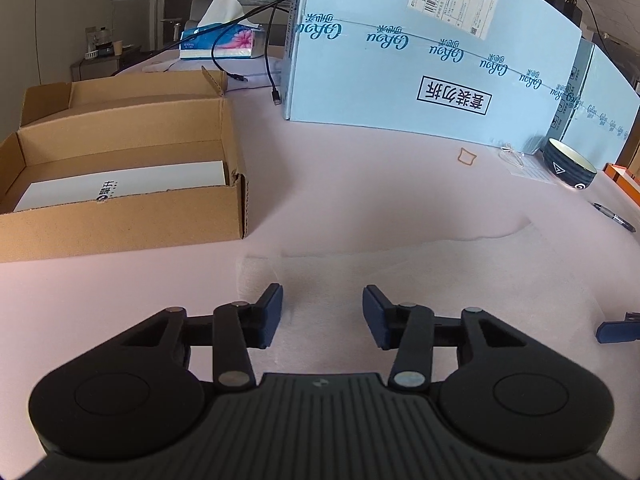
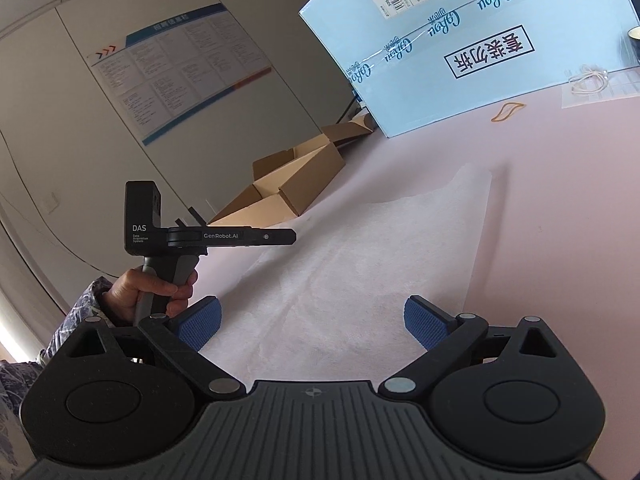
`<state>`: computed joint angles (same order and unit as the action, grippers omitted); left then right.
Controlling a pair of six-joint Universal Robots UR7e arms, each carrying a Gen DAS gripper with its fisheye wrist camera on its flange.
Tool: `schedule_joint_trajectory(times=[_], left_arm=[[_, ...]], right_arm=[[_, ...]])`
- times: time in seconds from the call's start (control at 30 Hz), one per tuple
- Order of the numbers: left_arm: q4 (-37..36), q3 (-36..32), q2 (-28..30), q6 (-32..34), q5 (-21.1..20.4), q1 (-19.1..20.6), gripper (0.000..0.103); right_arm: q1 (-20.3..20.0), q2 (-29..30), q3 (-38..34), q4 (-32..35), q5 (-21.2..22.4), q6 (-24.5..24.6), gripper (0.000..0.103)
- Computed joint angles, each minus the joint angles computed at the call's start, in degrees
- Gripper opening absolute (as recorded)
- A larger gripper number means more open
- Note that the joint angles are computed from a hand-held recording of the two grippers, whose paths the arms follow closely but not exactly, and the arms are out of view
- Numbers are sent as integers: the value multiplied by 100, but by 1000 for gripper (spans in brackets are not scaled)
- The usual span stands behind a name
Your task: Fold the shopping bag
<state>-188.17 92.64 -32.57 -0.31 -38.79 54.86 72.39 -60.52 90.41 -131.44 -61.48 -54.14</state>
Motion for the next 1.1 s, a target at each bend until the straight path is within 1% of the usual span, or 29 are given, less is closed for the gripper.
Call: schedule_joint_trajectory(times=[0.07, 0.1, 0.13, 0.17, 0.2, 0.23, 0.27, 0.33, 0.37, 0.43, 0.6, 0.7, 0.77, 0.9, 0.97, 1.0, 1.03, 1.07, 1.1], left_arm=[[31, -7, -11, -52, 5, 5, 34], [40, -8, -18, -90, 18, 7, 31], [47, -5, -24, -133, 46, 6, 25], [52, 4, -34, -176, 74, 6, 21], [60, 15, -52, -219, 76, 13, 14], [71, 32, -76, -278, 59, 22, 10], [65, 46, -94, -316, 47, 31, 9], [-47, 22, -45, -283, 226, 19, 0], [-100, 1, -8, -234, 328, 12, 0], [-145, -22, 24, -182, 397, 12, 0], [-244, -15, 10, -142, 411, 11, 0], [-225, -28, 36, -127, 617, 8, 0], [-279, 23, -3, -187, 522, 45, 0], [-448, 76, -23, -206, 385, 95, 1], [-477, 95, -32, -226, 349, 97, 4], [-487, 116, -47, -275, 324, 93, 10], [-511, 151, -69, -349, 321, 78, 21], [-618, 182, -66, -319, 387, 43, 29], [-798, 209, -41, -190, 496, -7, 41]], right_arm=[[-1, 19, -20, -6, 10, 20, 99], [-2, 27, -29, -4, 18, 27, 99], [-3, 29, -31, -4, 18, 27, 100], [-5, 31, -32, -4, 18, 26, 100], [-5, 31, -31, -6, 16, 25, 100], [-7, 30, -29, -5, 18, 25, 100], [-8, 33, -30, -6, 19, 25, 100], [-12, 33, -27, -9, 28, 26, 100], [-15, 32, -23, -13, 34, 29, 100], [-26, 28, -14, -29, 65, 54, 100], [-38, 20, -3, -31, 91, 57, 100], [-46, 18, -4, -24, 112, 66, 100], [-40, 21, -9, -25, 108, 75, 100], [-55, 24, -17, -27, 166, 118, 100], [-85, 24, -11, -57, 259, 182, 100], [-111, 22, -1, -87, 348, 221, 100], [-135, 28, -5, -122, 449, 274, 100], [-147, 21, 21, -211, 481, 340, 100], [-159, 15, 45, -300, 511, 406, 100]])
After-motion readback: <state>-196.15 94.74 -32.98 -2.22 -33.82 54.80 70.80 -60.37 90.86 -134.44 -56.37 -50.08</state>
